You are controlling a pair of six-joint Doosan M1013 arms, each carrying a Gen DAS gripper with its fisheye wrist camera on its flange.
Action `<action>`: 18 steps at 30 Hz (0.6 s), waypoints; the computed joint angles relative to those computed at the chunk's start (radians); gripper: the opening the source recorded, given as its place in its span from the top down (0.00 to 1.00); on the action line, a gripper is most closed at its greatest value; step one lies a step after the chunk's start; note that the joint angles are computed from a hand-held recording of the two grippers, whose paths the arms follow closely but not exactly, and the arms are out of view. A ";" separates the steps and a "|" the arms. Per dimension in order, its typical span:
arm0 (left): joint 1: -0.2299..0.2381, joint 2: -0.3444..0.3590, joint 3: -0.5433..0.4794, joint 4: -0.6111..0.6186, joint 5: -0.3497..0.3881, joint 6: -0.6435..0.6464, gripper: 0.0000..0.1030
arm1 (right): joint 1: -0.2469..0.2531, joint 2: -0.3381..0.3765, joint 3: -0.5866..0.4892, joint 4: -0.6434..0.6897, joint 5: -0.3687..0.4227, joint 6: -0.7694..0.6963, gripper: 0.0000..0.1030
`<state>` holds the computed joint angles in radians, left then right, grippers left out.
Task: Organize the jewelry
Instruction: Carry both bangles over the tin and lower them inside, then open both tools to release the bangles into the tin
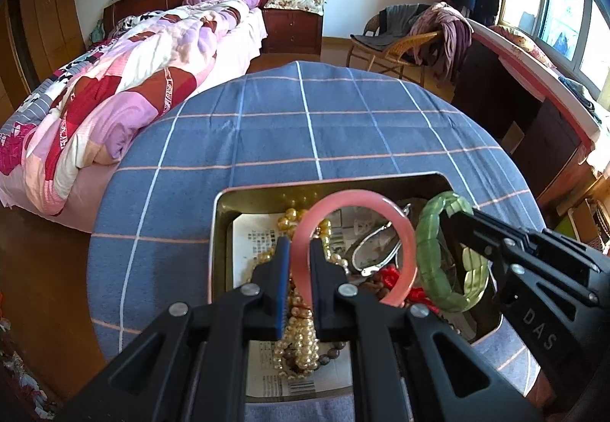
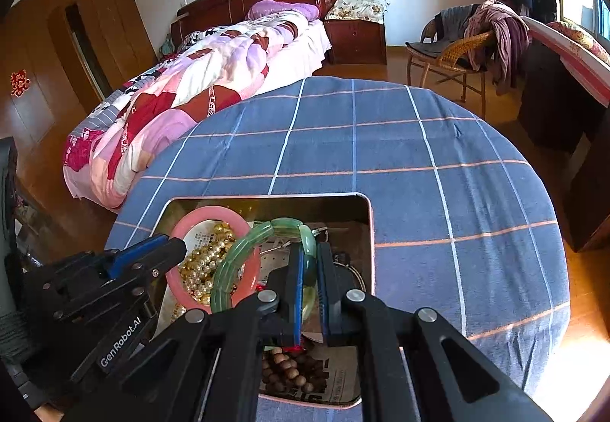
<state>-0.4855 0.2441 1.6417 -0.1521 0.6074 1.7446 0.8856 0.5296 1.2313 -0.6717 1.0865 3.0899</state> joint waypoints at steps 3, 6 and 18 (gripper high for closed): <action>0.000 0.005 -0.003 0.001 0.005 -0.002 0.90 | -0.004 0.003 -0.002 0.012 -0.001 -0.010 0.94; -0.001 0.008 -0.005 0.009 0.006 -0.008 0.90 | -0.006 0.010 -0.009 0.024 0.001 -0.029 0.94; -0.007 0.026 -0.009 0.078 0.005 -0.065 0.89 | -0.027 0.041 -0.026 0.092 -0.002 -0.080 0.94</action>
<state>-0.4921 0.2697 1.6323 -0.0744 0.6128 1.6798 0.8590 0.5707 1.2050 -0.5796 1.0849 3.0098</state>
